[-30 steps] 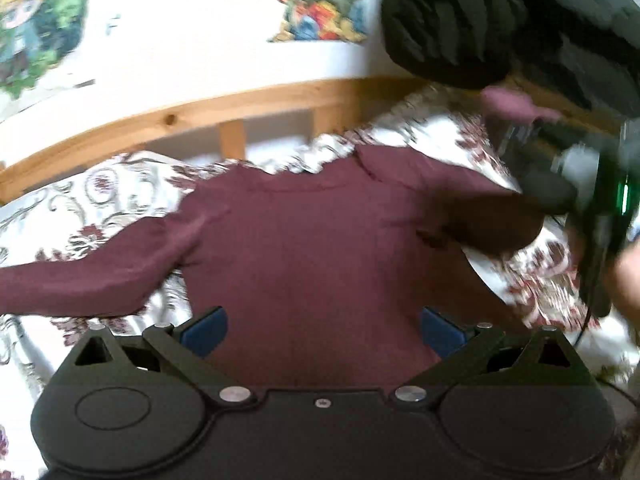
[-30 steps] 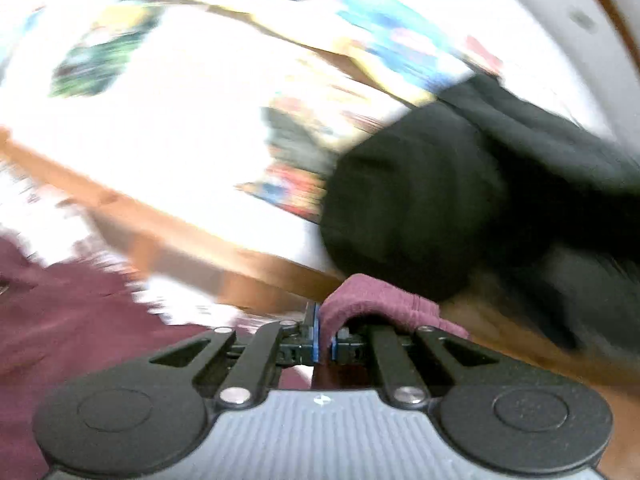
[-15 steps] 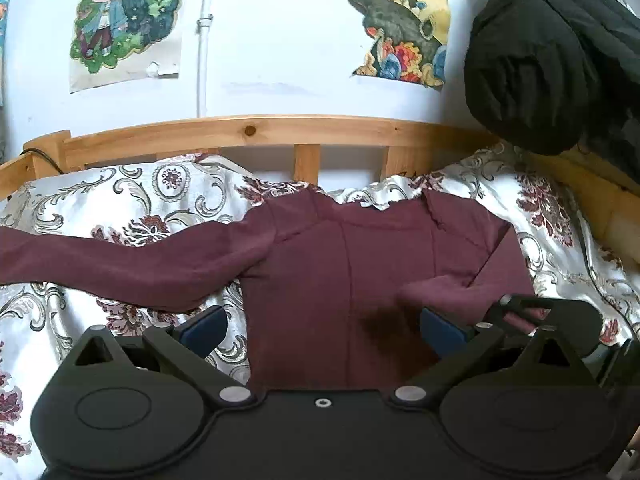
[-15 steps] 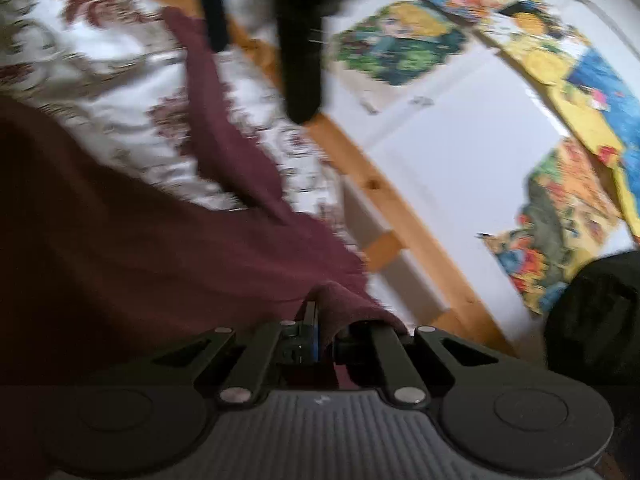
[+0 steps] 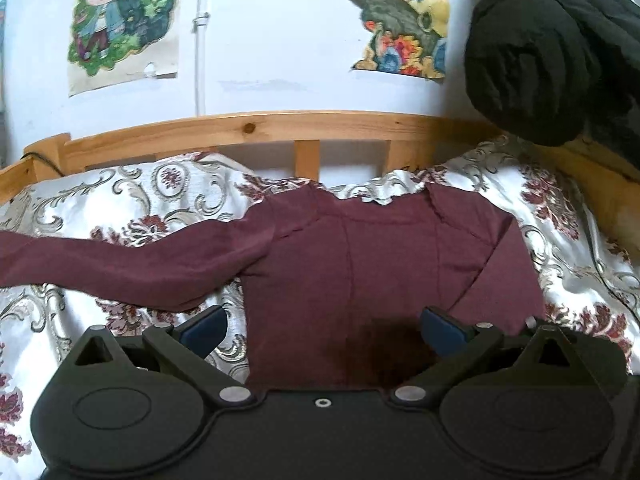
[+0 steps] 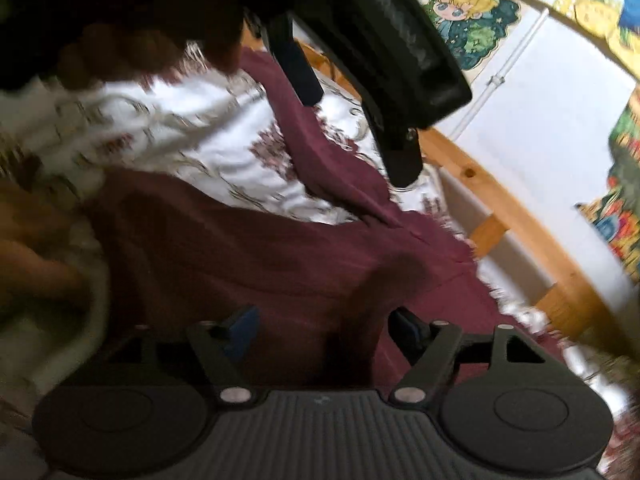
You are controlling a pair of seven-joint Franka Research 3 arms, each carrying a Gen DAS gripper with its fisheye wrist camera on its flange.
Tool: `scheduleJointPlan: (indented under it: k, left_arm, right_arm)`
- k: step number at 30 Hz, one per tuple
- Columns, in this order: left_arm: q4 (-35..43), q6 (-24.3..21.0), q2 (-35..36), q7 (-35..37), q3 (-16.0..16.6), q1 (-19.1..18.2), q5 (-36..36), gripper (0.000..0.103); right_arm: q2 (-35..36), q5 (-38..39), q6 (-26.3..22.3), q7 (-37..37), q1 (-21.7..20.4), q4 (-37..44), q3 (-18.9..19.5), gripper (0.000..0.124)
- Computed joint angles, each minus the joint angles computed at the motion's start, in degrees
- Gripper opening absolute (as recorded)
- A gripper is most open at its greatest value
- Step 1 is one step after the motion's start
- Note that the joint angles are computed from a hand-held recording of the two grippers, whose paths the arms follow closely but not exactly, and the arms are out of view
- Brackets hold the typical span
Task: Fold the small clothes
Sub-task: 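Lift the sleeve with the right tool and lay it across the sweater body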
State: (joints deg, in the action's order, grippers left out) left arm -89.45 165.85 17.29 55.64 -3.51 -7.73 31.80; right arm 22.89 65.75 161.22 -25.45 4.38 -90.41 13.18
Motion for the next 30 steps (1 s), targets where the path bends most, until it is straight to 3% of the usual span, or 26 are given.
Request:
scheduleJointPlan:
  k: [3, 5, 8, 11, 14, 16, 18, 20, 22, 25, 27, 28, 30]
  left_arm:
    - [0.46, -0.83, 0.15, -1.82, 0.43, -0.17, -0.17, 0.102]
    - [0.6, -1.38, 0.23, -2.49, 0.45, -0.13, -0.3, 0.102]
    - [1.53, -2.99, 0.89, -2.5, 0.08, 0.04, -0.98, 0.102]
    - [4.17, -7.77, 2.55, -0.89, -0.96, 0.2, -3.02, 0.102]
    - [7.05, -13.13, 4.6, 2.92, -2.65, 0.69, -6.66, 0.102]
    - [8.5, -16.0, 5.92, 5.5, -3.34, 0.67, -8.35, 0.102]
    - [9.78, -18.79, 6.92, 7.37, -3.37, 0.09, -8.83, 0.102]
    - [11.22, -21.54, 7.97, 8.89, -2.92, -0.94, -8.0, 0.102]
    - [13.13, -24.32, 9.25, 9.6, -2.04, -2.33, -6.08, 0.102]
    - [14.74, -27.02, 10.43, 10.51, -1.59, -3.23, -4.93, 0.102]
    - [15.67, -28.74, 11.12, 11.22, -1.67, -3.37, -5.12, 0.102]
    - [16.12, -29.69, 11.43, 11.53, -1.69, -3.47, -5.22, 0.102]
    - [16.53, -30.94, 11.76, 12.04, -1.72, -3.56, -5.4, 0.102]
  right_arm:
    - [-0.83, -5.11, -6.89, 9.7, 0.04, 0.66, -2.39, 0.083]
    - [-1.29, -6.24, -7.66, 12.72, -0.15, 0.9, -3.11, 0.089]
    - [-1.14, -6.29, -4.41, 17.5, -0.27, 1.73, -3.95, 0.098]
    - [0.8, -7.99, -0.52, 25.77, -0.48, 4.38, -5.23, 0.099]
    - [4.7, -13.48, 6.85, 40.0, 1.71, 8.15, -8.89, 0.099]
    - [8.06, -18.52, 10.26, 53.89, 5.02, 11.23, -14.67, 0.099]
    - [11.77, -22.54, 9.97, 69.3, 8.37, 14.98, -21.85, 0.094]
    - [14.67, -23.77, 8.26, 79.58, 8.67, 18.4, -25.08, 0.084]
    - [18.0, -23.95, 5.91, 85.98, 6.9, 23.09, -25.09, 0.072]
    - [21.37, -24.81, 3.3, 87.53, 3.41, 28.2, -21.75, 0.063]
    - [23.19, -27.45, 1.65, 90.13, 3.0, 30.71, -21.96, 0.04]
    - [23.83, -28.58, 0.82, 92.13, 2.92, 31.35, -22.29, 0.015]
    - [23.85, -28.8, 1.22, 94.78, 2.05, 31.29, -20.98, 0.008]
